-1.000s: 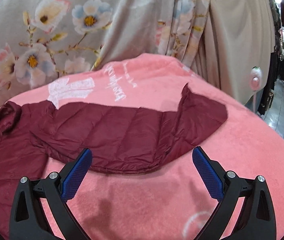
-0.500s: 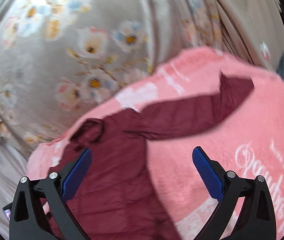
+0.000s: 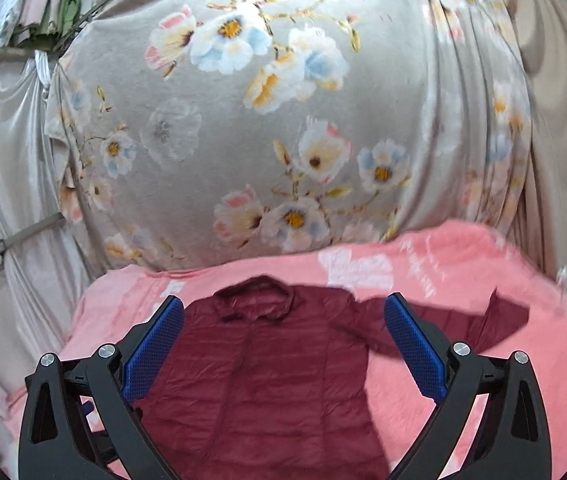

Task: Fold large clothes

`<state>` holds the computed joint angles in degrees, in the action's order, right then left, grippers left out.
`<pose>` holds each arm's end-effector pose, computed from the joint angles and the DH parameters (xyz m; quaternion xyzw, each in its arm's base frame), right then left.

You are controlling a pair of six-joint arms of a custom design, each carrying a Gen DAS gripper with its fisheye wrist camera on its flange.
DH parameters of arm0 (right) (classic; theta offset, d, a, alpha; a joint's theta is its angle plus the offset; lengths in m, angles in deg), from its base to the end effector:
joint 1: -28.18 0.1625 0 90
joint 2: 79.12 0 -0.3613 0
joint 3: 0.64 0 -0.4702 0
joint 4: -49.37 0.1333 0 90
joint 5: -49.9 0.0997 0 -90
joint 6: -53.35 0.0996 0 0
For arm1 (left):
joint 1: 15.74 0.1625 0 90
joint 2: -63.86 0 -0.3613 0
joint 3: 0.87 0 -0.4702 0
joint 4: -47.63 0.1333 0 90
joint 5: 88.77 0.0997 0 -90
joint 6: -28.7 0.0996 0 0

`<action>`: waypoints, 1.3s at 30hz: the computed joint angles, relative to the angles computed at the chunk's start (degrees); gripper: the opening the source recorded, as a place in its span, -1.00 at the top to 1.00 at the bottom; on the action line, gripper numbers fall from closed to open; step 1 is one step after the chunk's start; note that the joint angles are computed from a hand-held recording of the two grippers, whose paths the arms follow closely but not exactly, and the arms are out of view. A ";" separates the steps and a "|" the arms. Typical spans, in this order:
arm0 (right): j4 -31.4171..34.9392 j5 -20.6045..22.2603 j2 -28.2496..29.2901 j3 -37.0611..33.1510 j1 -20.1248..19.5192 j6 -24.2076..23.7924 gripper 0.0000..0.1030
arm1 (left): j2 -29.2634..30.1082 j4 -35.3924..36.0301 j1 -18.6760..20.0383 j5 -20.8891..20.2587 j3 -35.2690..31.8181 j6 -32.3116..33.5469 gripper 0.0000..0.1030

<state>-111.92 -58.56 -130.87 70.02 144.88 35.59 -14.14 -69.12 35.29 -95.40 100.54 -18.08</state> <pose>0.4523 -0.6727 0.3152 0.2696 -0.8467 0.4455 0.1095 -0.2011 -0.6178 0.3234 -0.0702 0.7434 -0.4682 0.4723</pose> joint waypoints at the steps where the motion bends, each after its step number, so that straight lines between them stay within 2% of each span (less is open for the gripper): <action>1: -1.32 -0.61 -1.61 2.74 -0.43 0.23 -0.90 | -0.35 1.13 0.03 -0.04 0.17 -1.00 -0.91; 4: -4.74 -2.54 -7.10 10.66 -1.65 0.77 -0.90 | -1.17 4.78 0.28 -0.23 0.43 -3.90 -0.91; 7: -7.23 -6.79 -15.80 20.07 -2.50 3.24 -0.90 | -1.45 2.76 0.17 -0.71 1.24 -2.59 -0.91; 10: -7.71 -11.85 -22.47 24.77 -1.37 4.90 -0.90 | -1.10 0.36 -0.23 -1.42 1.67 -0.92 -0.91; 12: -6.78 -13.76 -25.85 25.57 -0.08 5.66 -0.90 | -0.72 -2.26 -0.78 -2.15 1.88 0.95 -0.91; 14: -11.04 -20.55 -25.51 24.37 3.18 -0.62 -0.90 | -0.34 -6.05 -1.46 -2.57 2.27 3.55 -0.91; 15: -11.35 -21.18 -25.82 24.03 3.90 -1.97 -0.90 | -0.32 -7.27 -1.73 -2.73 2.55 4.27 -0.91; 16: -10.13 -19.41 -27.02 24.20 4.24 -0.93 -0.90 | -0.28 -8.77 -2.05 -2.91 2.79 5.37 -0.91; 18: -5.62 -11.87 -30.96 24.36 4.50 5.44 -0.90 | -0.32 -10.39 -2.82 -2.77 3.26 6.72 -0.91; 19: -5.45 -10.91 -31.30 23.98 4.62 5.96 -0.90 | -0.38 -11.04 -3.17 -2.57 3.54 7.25 -0.91; 20: -6.85 -12.35 -30.10 22.61 5.64 4.08 -0.90 | -0.62 -11.54 -3.54 -2.29 3.91 7.65 -0.91; 22: -12.44 -18.06 -25.87 19.61 8.03 -4.21 -0.90 | -1.11 -12.38 -4.04 -1.98 4.45 8.28 -0.91; 23: -12.97 -18.41 -24.70 18.69 8.23 -5.83 -0.90 | -1.30 -12.32 -4.15 -1.79 4.55 8.31 -0.91; 28: -3.86 -11.35 -18.47 11.80 5.03 -0.82 -0.90 | -2.18 -8.66 -3.83 -0.87 3.95 5.21 -0.91; 33: -1.24 -10.05 -7.44 2.00 0.04 2.42 -0.90 | -0.93 -7.10 -2.30 1.07 1.13 4.79 -0.91; 36: 2.42 -10.60 1.38 -7.59 -4.14 6.34 -0.90 | 2.48 -15.07 -0.65 2.63 -2.17 12.51 -0.91; 39: 4.78 -11.96 9.14 -16.46 -7.46 8.10 -0.90 | 8.05 -29.92 1.19 3.35 -6.87 25.98 -0.91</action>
